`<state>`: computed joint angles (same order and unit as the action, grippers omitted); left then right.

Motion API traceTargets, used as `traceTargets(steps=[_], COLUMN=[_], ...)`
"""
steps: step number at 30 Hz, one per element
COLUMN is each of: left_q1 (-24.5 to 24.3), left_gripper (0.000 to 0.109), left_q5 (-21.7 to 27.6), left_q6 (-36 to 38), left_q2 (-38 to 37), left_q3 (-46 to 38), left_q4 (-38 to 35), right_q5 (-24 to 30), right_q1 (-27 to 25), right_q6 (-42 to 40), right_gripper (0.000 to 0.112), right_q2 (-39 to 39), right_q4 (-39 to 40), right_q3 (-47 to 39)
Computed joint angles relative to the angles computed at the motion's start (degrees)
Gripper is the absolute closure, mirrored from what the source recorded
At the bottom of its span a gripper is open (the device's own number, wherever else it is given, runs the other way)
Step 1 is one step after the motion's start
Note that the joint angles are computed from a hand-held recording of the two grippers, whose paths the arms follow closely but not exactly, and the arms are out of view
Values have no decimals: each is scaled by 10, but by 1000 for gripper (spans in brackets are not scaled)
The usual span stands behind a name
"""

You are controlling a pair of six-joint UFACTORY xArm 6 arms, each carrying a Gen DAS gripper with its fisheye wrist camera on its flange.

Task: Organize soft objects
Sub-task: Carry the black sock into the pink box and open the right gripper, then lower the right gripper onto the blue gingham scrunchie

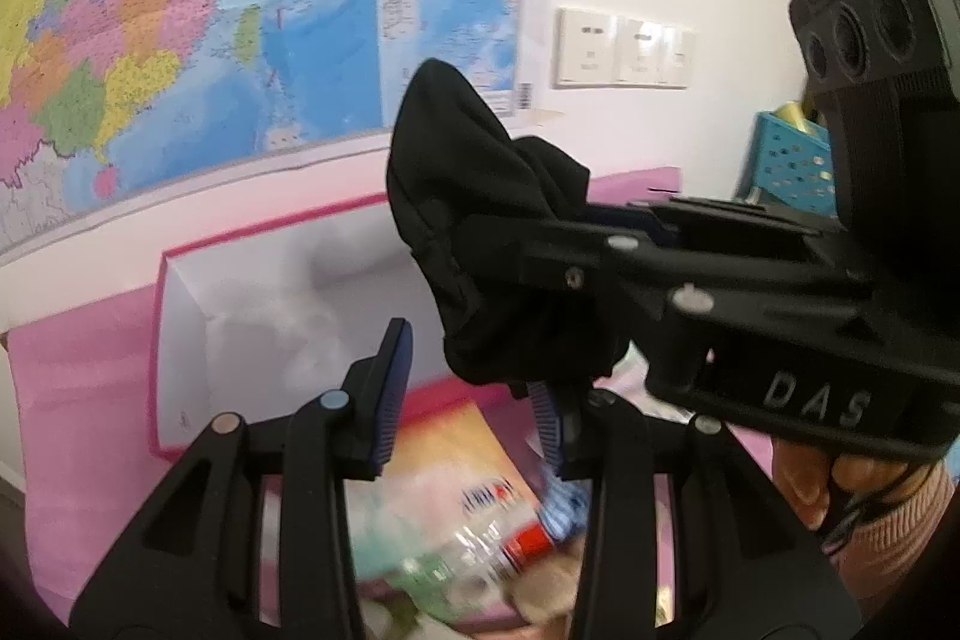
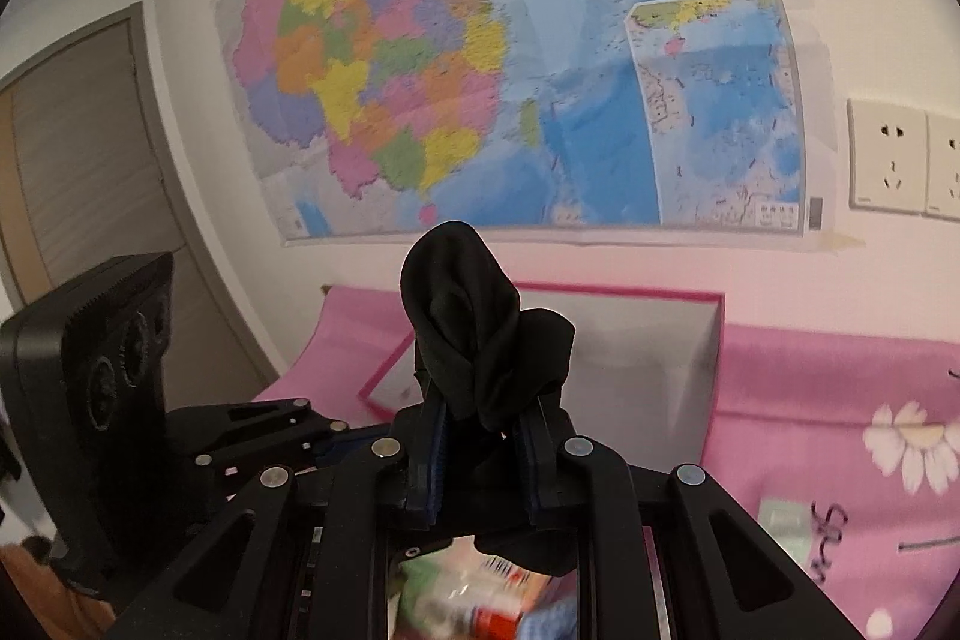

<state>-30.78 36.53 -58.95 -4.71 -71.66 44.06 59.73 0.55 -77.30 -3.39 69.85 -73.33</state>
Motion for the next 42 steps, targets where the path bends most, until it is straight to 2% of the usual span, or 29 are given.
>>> traceTargets(steps=[6, 11, 14, 18, 21, 25, 31, 33, 37, 42], left_q1=[29, 40, 41, 39, 42, 39, 15, 3, -15, -34], left_gripper=[69, 69, 69, 68, 66, 66, 57, 56, 56, 56], left_q5=[28, 74, 94, 109, 100, 81, 37, 17, -14, -14], left_q6=[49, 69, 70, 67, 62, 46, 19, 12, 11, 11], left_q2=[65, 117, 134, 132, 117, 78, 6, -17, -43, -36], left_q3=[-72, -123, -138, -132, -113, -72, 2, 30, 69, 84], left_q4=[-44, -70, -78, -75, -78, -70, -38, -28, -30, -44], right_q5=[-45, -79, -99, -161, -183, -178, -108, -82, -52, -23], right_q1=[30, 52, 63, 83, 85, 73, 14, -12, -52, -84], right_q6=[28, 65, 95, 131, 131, 122, 7, -7, -5, 0], right_gripper=[93, 91, 84, 72, 71, 71, 62, 60, 60, 60], right_q2=[74, 131, 162, 185, 183, 163, 78, 59, 46, 40], right_q4=[-17, -57, -91, -149, -159, -154, -51, -41, -51, -86], right_q3=[-76, -129, -153, -161, -151, -130, -43, -21, 9, 49])
